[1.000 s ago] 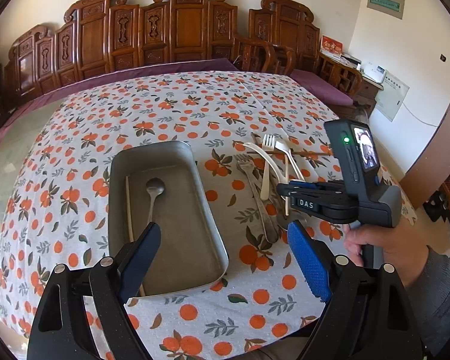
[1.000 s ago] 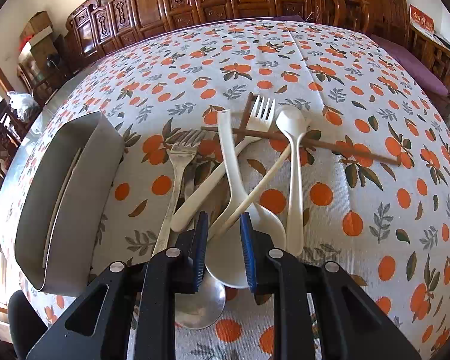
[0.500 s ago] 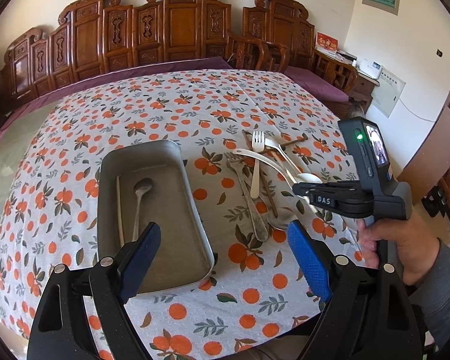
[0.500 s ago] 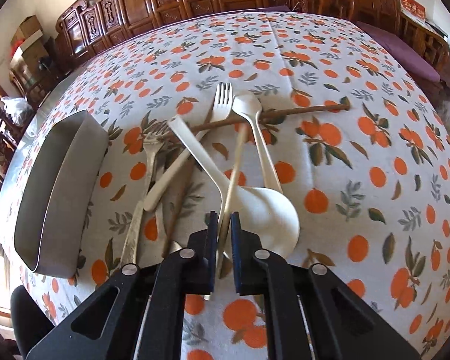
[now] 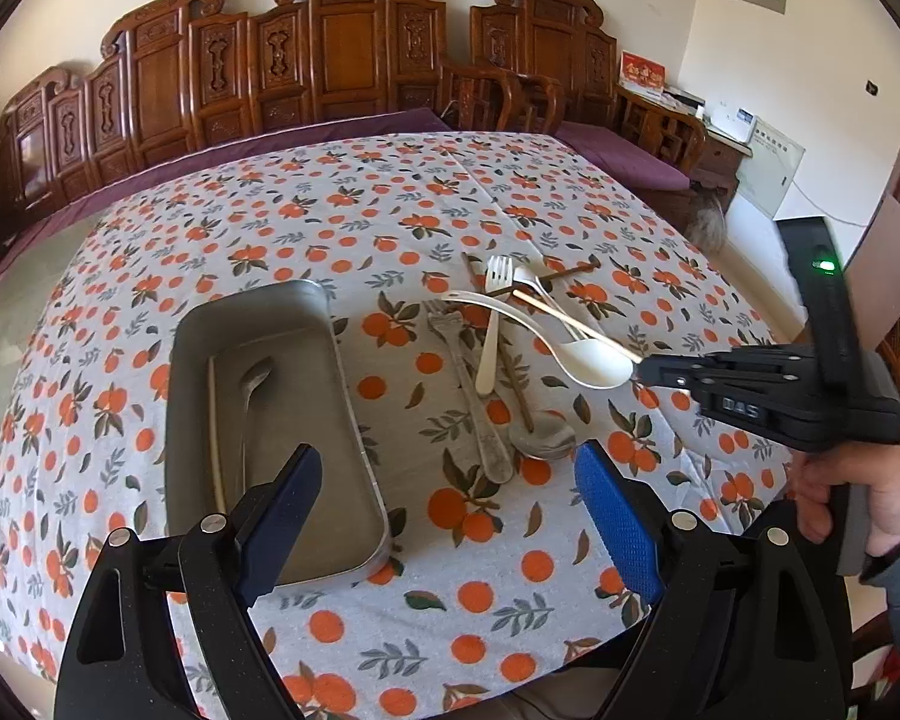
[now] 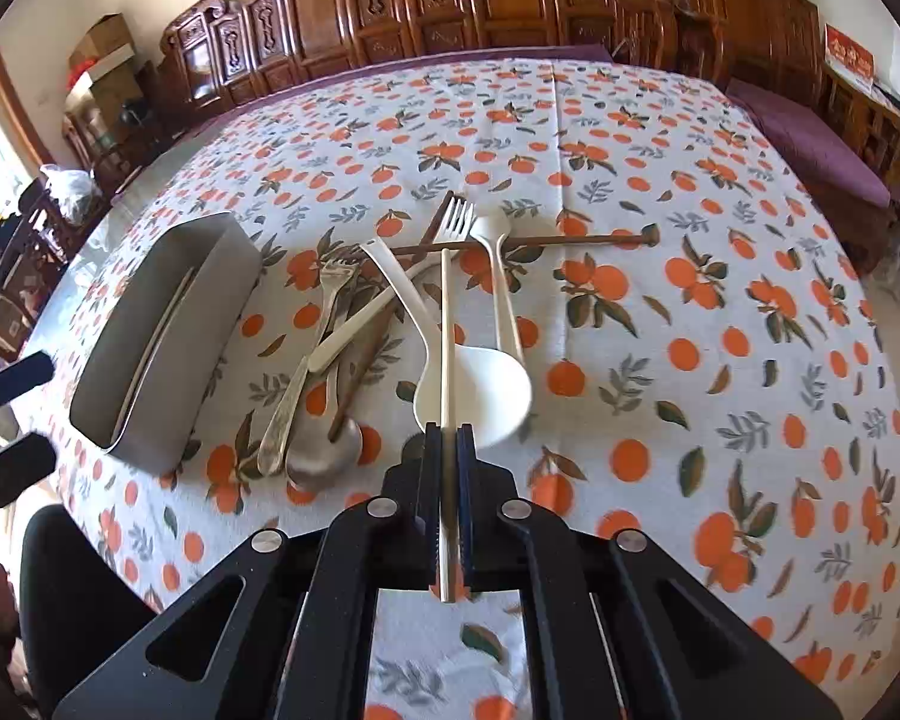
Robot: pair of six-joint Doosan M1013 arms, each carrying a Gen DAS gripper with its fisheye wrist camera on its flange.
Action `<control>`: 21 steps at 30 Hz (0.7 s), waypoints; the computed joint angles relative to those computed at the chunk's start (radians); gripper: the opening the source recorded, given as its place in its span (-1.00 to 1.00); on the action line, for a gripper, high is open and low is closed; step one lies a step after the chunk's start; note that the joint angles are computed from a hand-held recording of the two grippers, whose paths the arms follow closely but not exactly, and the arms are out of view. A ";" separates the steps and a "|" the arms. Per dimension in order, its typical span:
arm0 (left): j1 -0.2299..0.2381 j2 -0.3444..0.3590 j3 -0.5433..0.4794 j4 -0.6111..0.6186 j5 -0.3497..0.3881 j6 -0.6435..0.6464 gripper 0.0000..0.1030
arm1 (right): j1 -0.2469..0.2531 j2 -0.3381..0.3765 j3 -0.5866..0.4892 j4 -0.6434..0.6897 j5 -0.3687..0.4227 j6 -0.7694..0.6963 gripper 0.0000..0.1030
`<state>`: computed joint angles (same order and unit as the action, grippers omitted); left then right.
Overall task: Organize utensils
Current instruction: 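Close left tool on a metal fork in the pile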
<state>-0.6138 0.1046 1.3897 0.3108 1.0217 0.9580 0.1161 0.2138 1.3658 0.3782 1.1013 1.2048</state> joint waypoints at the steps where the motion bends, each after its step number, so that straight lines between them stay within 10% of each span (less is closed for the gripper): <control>1: -0.001 0.004 -0.004 0.000 0.002 0.002 0.61 | -0.007 -0.007 0.007 0.011 -0.002 -0.015 -0.89; 11: -0.007 0.067 -0.058 -0.001 0.039 0.026 0.58 | -0.056 -0.024 0.026 0.068 -0.024 -0.062 -0.89; 21: 0.028 0.170 -0.145 -0.078 0.125 0.098 0.08 | -0.081 -0.026 0.020 0.119 -0.031 -0.077 -0.89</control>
